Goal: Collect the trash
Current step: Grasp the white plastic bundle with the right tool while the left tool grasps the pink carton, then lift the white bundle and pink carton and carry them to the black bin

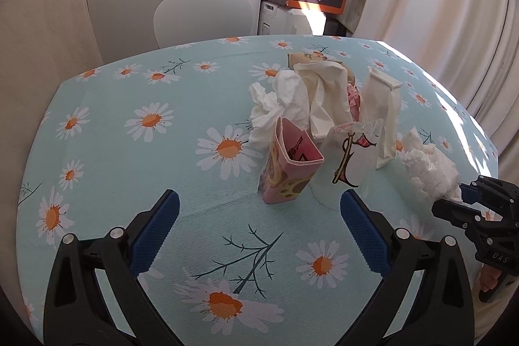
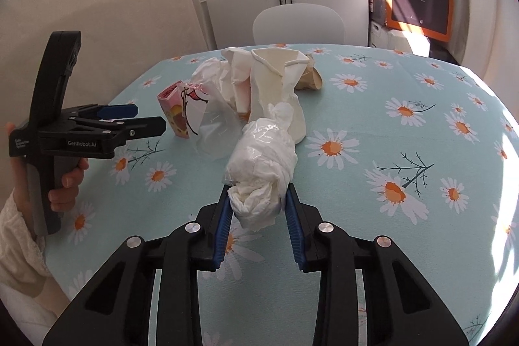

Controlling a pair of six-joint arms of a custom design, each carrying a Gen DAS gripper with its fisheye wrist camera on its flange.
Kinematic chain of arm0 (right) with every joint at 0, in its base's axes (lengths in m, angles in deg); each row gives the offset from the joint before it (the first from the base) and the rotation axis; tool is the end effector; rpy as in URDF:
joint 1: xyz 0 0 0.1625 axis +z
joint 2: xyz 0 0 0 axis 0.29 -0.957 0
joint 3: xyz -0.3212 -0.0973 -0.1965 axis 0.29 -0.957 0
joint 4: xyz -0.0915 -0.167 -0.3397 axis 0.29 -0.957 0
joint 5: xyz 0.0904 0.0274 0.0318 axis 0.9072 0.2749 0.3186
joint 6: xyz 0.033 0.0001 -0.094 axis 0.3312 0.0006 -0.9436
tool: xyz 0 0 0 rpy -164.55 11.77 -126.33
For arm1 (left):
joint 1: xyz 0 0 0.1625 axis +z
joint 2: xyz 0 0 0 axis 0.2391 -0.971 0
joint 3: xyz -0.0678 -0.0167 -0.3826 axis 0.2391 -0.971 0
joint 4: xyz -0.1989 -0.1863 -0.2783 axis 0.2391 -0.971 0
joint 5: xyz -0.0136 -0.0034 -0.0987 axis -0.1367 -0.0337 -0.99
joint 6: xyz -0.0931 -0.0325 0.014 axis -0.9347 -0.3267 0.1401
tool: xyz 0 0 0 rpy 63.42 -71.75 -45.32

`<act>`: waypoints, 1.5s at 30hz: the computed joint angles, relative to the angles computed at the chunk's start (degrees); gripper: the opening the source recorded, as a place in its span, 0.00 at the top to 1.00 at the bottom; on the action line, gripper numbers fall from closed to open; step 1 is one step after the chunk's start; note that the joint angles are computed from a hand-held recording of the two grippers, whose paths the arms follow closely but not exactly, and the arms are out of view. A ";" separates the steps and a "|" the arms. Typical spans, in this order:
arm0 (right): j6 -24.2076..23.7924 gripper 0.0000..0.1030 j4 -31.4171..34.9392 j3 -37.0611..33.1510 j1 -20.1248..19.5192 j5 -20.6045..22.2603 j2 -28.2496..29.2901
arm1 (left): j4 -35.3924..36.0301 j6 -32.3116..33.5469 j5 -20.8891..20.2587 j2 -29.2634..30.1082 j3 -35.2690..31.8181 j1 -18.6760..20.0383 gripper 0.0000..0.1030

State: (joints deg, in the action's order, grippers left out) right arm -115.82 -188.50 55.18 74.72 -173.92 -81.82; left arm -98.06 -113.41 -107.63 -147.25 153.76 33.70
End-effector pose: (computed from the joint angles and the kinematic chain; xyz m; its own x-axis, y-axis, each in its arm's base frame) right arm 0.1519 -0.6361 0.1570 -0.4471 -0.8598 0.2469 -0.8943 0.4240 -0.1430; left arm -0.1429 -0.4895 0.1969 -0.7243 -0.3419 -0.5988 0.2693 0.6592 -0.7021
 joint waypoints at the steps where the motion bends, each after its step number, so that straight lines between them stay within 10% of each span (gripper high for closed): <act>1: 0.18 0.71 -0.89 0.30 -0.10 -0.22 -0.15 | 0.22 -0.16 0.32 0.34 -0.53 0.23 0.06; 5: 0.79 0.71 -1.85 0.55 -0.70 -0.20 -0.54 | 2.40 -0.53 1.85 1.57 -2.48 0.99 0.17; 9: 0.98 0.71 -2.50 0.46 -1.14 -0.74 -0.55 | 1.64 -0.46 -2.39 1.22 -3.41 2.62 0.74; 26: 2.40 0.71 0.89 1.78 -1.31 0.18 -2.65 | 1.71 -2.80 -1.56 -2.13 1.53 0.02 0.74; 35: 1.38 0.71 -4.37 5.65 -0.49 -1.86 -4.38 | 18.27 -14.17 2.00 -3.59 2.31 -3.17 0.74; 45: 2.06 0.71 -8.27 8.39 -0.93 -3.20 -6.69 | 15.50 -8.67 0.59 -0.08 1.27 -5.66 0.74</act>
